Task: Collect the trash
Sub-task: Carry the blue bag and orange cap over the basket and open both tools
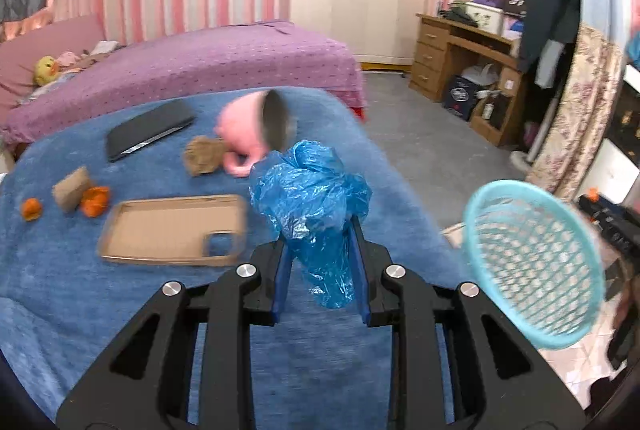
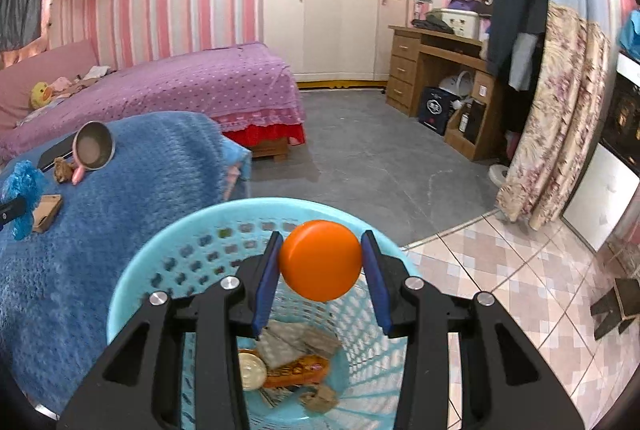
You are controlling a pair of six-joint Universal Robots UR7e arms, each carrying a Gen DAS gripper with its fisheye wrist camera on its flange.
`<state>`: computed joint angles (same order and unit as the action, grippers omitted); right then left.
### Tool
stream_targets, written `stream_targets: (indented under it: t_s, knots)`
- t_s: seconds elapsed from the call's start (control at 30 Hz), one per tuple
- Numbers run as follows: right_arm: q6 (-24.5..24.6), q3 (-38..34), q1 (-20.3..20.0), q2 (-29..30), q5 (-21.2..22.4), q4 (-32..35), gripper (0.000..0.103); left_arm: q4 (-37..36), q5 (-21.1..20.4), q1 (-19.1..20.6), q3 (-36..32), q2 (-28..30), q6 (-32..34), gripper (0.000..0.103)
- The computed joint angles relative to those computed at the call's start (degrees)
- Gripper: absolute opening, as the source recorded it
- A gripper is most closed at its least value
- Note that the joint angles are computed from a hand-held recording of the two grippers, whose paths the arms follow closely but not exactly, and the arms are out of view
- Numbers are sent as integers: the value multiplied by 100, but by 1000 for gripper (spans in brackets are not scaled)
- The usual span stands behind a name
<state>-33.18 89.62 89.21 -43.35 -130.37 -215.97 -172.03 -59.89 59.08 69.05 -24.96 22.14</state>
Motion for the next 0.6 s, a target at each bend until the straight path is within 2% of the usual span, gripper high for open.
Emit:
stream_targets:
  t_s: [0.2, 0.33, 0.6]
  knots:
    - [-66, 194, -102, -149, -63, -196, 40, 314, -385, -238, -110, 286, -140, 25]
    - [153, 296, -202, -265, 12, -185, 40, 381, -691, -405, -103, 458, -211, 25]
    - [147, 286, -279, -301, 65, -80, 40, 790, -932, -553, -567, 876, -146, 26]
